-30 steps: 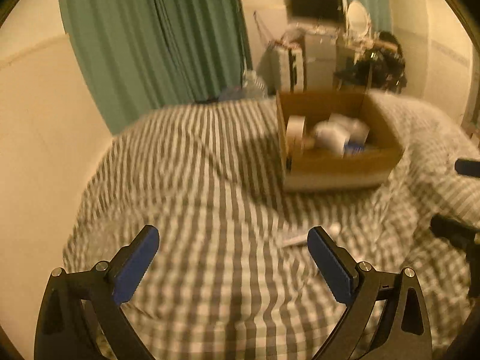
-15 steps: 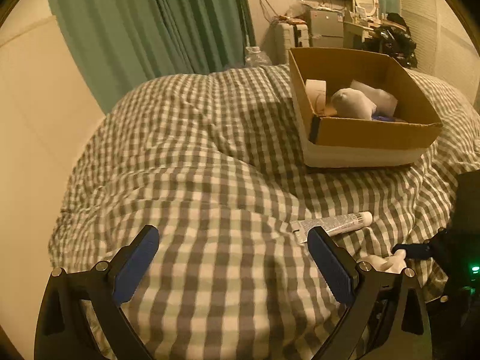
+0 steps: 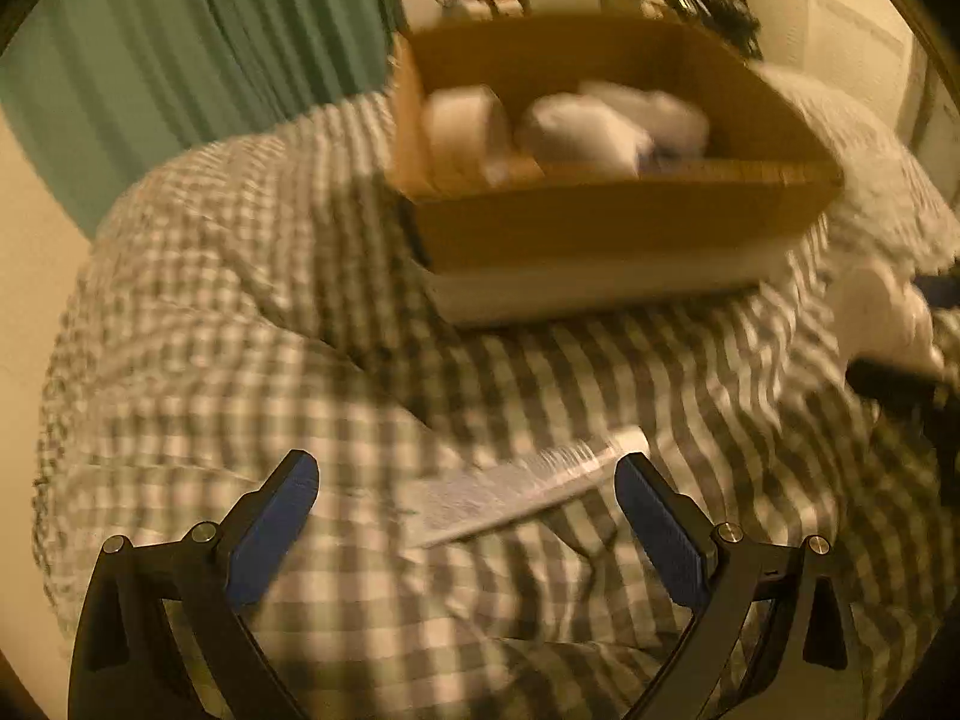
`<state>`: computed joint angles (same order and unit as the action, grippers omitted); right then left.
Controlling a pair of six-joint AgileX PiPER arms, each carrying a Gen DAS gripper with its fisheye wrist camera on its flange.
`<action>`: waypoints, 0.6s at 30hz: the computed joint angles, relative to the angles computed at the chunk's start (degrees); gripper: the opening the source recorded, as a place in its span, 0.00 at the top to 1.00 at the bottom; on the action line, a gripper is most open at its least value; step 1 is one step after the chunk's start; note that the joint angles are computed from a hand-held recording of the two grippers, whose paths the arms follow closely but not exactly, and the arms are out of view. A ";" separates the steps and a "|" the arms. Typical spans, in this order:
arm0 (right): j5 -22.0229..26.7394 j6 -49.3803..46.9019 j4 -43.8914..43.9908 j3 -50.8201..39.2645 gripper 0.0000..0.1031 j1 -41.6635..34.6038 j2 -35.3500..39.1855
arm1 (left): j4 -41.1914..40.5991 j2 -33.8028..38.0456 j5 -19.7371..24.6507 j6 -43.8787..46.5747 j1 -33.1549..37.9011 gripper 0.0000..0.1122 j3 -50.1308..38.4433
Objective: Organize objects
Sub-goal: 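Grasp the white toothpaste tube with left gripper while right grasps the white bear figurine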
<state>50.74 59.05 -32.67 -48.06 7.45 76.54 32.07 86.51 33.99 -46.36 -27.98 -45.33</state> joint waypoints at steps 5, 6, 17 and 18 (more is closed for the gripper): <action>-4.10 -2.49 3.31 2.42 0.22 -4.79 -2.21 | 0.80 5.68 0.76 0.68 -2.20 0.09 -2.38; -4.16 -2.38 3.10 2.55 0.22 -4.44 -2.21 | 0.53 6.69 0.65 1.06 -2.15 0.09 -2.83; -3.91 0.93 1.43 3.60 0.22 -1.90 -0.31 | -5.99 13.28 -1.15 10.42 -0.96 0.37 -6.73; -3.73 1.11 1.35 3.58 0.22 -1.68 -0.07 | -6.73 13.51 -1.35 11.49 -0.87 0.43 -6.99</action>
<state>47.01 60.16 -31.32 -44.48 5.76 76.47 25.34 100.02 32.64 -34.86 -28.86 -52.32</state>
